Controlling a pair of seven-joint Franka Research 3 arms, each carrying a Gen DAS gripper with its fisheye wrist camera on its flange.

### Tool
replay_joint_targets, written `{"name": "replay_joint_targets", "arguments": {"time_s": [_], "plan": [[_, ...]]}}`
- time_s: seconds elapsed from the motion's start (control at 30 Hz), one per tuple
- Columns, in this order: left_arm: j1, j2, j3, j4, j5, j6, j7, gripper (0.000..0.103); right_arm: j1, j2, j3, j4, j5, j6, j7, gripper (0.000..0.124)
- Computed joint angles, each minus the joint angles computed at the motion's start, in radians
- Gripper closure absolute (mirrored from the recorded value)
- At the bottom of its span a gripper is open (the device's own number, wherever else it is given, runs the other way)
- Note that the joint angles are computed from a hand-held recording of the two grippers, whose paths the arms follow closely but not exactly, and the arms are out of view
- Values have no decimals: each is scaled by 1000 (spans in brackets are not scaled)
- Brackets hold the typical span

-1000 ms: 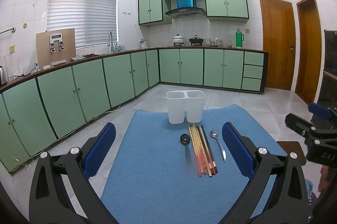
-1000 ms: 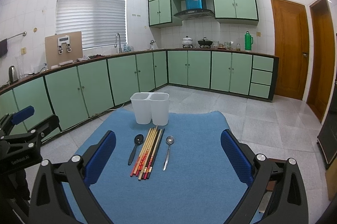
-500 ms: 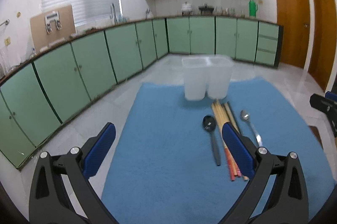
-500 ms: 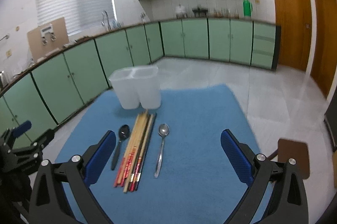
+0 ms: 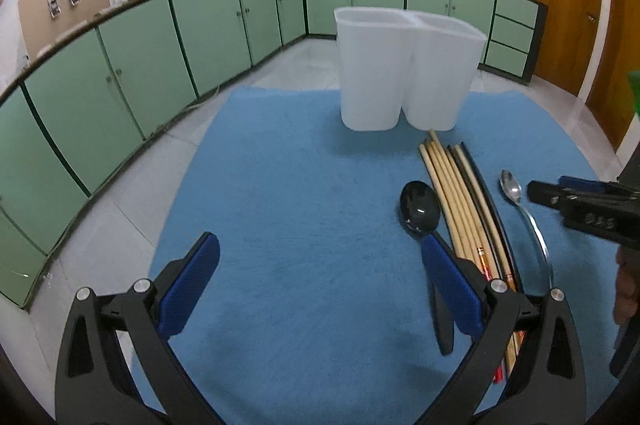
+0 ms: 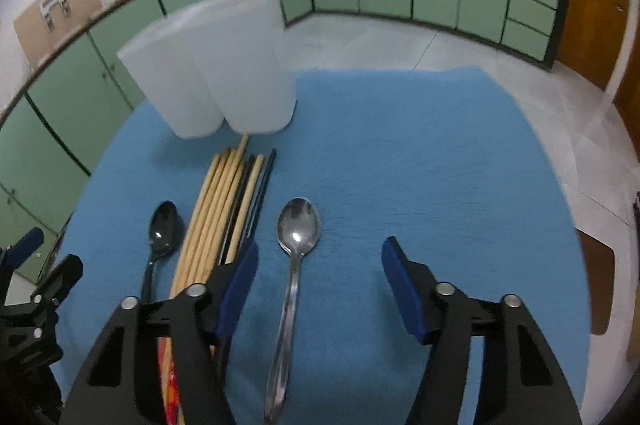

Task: Organize utensils
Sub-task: 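Close the right gripper on the silver spoon while the left gripper grasps the black spoon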

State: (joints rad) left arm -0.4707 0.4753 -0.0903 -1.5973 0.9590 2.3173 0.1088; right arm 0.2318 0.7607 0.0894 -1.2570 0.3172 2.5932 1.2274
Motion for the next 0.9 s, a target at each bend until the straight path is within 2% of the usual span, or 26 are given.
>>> {"name": "replay_joint_targets", "arguments": {"time_s": [0.13,0.23,0.3,0.37,0.4,0.47,0.6,0.63,0.7,0.73,0.9], "plan": [[5,38,0,43,-26,9,26,6,17,53,-17,83,-29,-71,26,72],[15,57,3,65,-55,38,43,6,30,69,-30,109,-53,-74,40,74],[16,69,6,79,-71,52,58,6,30,69,-23,115,-54,-81,42,81],[14,87,10,103,-84,60,79,6,23,54,-11,93,-47,-80,25,94],[12,99,13,121,-92,60,88,6,27,46,-15,78,-52,-68,20,96],[10,133,16,169,-113,54,122,6,25,19,-14,34,-53,-44,2,96],[2,198,26,264,-157,47,187,6,0,-9,1,-1,-19,-54,-12,96],[0,218,29,293,-170,40,206,6,-8,5,16,27,-45,-64,10,96],[-8,261,32,357,-203,4,255,6,9,-13,-20,9,6,-76,-22,96],[-12,268,37,368,-213,-3,266,6,-7,4,-2,33,-13,-82,-15,96],[-15,276,42,372,-261,-15,297,6,-8,12,0,44,0,-85,-19,96]]}}
